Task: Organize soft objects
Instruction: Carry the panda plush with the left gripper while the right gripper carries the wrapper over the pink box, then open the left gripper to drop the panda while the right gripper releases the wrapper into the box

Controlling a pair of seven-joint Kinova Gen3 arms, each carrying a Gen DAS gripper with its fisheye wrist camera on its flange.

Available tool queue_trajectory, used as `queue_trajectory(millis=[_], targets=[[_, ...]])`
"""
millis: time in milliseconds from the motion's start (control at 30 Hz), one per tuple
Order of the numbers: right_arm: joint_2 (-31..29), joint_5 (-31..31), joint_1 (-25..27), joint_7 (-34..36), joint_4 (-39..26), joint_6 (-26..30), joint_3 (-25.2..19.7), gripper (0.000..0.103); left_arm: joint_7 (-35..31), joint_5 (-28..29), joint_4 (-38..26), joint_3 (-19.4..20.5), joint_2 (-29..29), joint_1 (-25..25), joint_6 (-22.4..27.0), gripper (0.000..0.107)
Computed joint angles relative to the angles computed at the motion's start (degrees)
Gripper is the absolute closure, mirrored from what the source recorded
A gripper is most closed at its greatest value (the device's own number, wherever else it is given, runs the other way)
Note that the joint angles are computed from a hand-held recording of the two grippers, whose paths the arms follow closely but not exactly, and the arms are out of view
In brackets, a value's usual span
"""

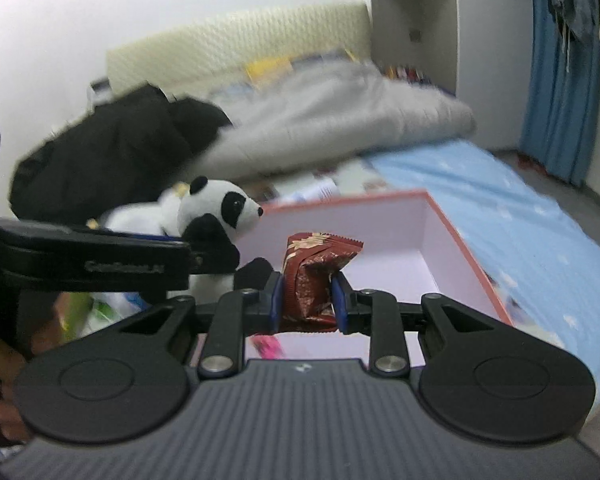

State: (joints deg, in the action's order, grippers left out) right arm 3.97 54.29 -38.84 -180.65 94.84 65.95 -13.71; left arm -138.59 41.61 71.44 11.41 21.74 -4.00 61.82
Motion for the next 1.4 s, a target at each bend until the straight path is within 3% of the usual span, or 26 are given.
queue_trajectory(millis=[67,233,500,600,667,733,1100,1400], targets=[[-0.5,-3.9,1.8,2.3,0.5,-1.7,0.9,0.073,2.6,-2.2,-2.8,-0.1,2.2,1.7,2.1,0.055],[-1.5,-12.0,6.2,5.2,2.7,-7.2,2.5,0.073,8.5,-9.5,-6.1,-0.8,5.1,6.4,1.8,0.055],[-1.3,-14.1,7.8,6.3,4.2,-7.9,2.4,0.073,10.4,-13.2,-6.5,0.1,6.7,7.4,1.7,0.055],[-1.9,-14.7,8.4,4.0,5.2,-8.7,2.7,0.069,10.5,-13.8,-6.1,0.2,6.6,7.5,1.0,0.041],[-1.9,-16.0,9.5,4.6,5.1,-8.9,2.6,0.058,9.9,-13.8,-5.4,0.4,6.0,7.3,0.0,0.036],[-1.4,-14.7,8.6,4.1,4.4,-6.6,2.2,0.050,9.1,-13.2,-4.8,0.7,5.4,6.8,-0.8,0.036],[-4.2,-5.8,5.4,-3.5,5.1,-2.8,-1.6,0.049,-3.3,-1.9,3.6,1.8,-3.0,0.5,-4.2,0.036],[-4.0,1.5,0.3,-9.6,4.5,2.5,-5.3,0.049,-13.9,9.9,11.2,-2.5,-9.9,-3.9,-2.8,0.035]])
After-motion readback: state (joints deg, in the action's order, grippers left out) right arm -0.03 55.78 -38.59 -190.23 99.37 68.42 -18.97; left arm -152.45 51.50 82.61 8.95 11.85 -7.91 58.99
